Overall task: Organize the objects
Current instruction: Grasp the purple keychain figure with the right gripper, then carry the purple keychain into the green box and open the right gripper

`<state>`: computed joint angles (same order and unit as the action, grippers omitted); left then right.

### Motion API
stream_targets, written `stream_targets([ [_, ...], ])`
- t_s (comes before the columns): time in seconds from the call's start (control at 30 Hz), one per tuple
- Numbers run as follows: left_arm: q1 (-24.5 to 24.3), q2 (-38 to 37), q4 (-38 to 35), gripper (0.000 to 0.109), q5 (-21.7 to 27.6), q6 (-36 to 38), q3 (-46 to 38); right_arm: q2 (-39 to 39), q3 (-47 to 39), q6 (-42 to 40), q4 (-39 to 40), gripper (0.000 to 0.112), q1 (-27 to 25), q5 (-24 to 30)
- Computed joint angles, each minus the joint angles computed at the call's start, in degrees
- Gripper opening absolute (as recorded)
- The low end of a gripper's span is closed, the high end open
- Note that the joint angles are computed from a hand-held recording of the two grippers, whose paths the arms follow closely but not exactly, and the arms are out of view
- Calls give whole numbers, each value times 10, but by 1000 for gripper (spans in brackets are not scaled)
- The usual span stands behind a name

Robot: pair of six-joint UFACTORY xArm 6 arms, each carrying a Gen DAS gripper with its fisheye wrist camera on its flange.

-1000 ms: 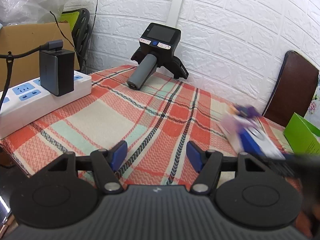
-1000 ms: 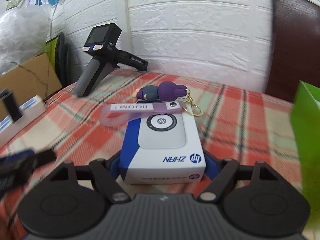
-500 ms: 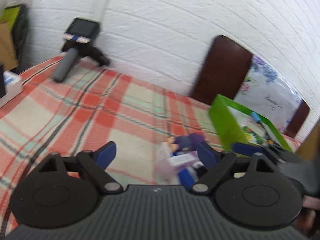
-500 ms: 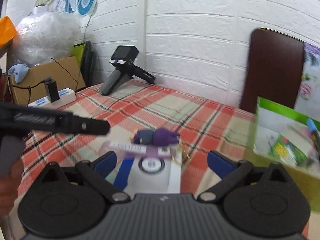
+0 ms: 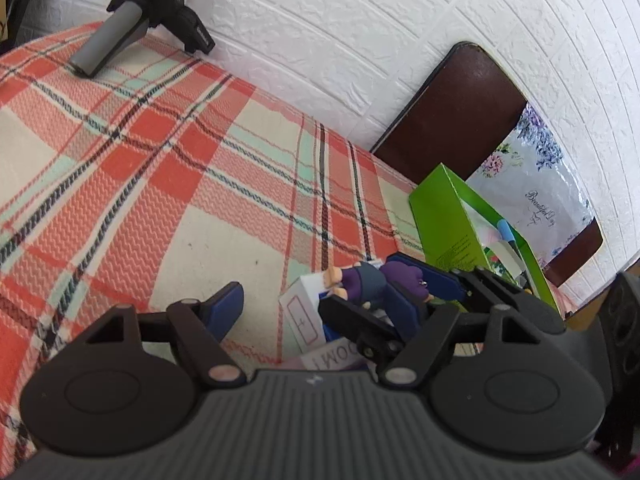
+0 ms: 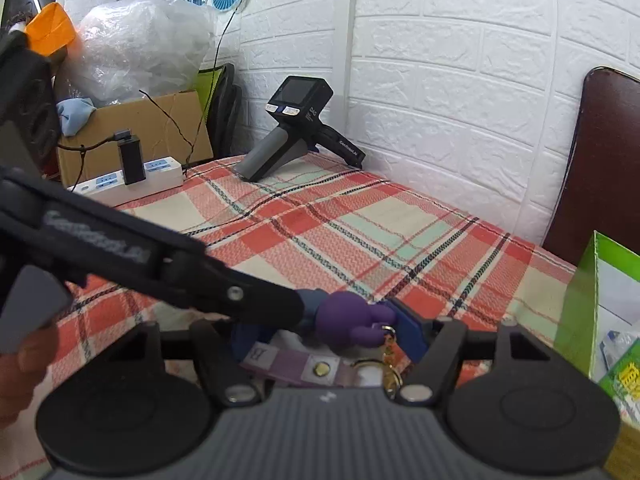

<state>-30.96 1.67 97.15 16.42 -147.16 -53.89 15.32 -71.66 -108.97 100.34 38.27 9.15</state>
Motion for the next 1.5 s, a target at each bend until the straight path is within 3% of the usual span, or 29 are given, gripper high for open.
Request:
stream_targets([
  [0.1,-1,1,45,71,-20,-52,-7,-19,19,4,51,68,-5,-1],
  [0.17,-10,-2,44,71,-15,-41,-11,-39,39,25,78,68,-15,16],
  [0.33,-36,0,8,68,-14,17,-21,-95,93,-16,167,67,-25,8],
  [0.4,-53,4,-20,63,-6,52,-26,-117,119,-9,169,67,-29,9],
  [0.47,-64,14,-33,52,-14,69,-38,-133,137,-17,186,67,-33,3],
  [0.6,-78,37,-37,53,-34,103,-82,-171,164,-43,222,67,-55,16],
  [0.73,-84,66,-86,55,-34,205,-152,-201,150,-125,281,67,-79,14],
  [0.93,-65,140,-198,54,-61,383,-318,-200,66,-136,250,67,-138,28],
  [1.07,-68,211,-274,55,-42,511,-447,-165,-10,-80,181,67,-175,40],
  [1.2,-65,290,-357,56,-32,615,-559,-117,-74,-79,154,68,-202,46],
  [1.4,-55,360,-484,57,-16,734,-613,-33,-112,24,88,68,-236,87],
  [1.5,-57,398,-538,61,20,790,-640,7,-119,51,77,69,-240,86],
])
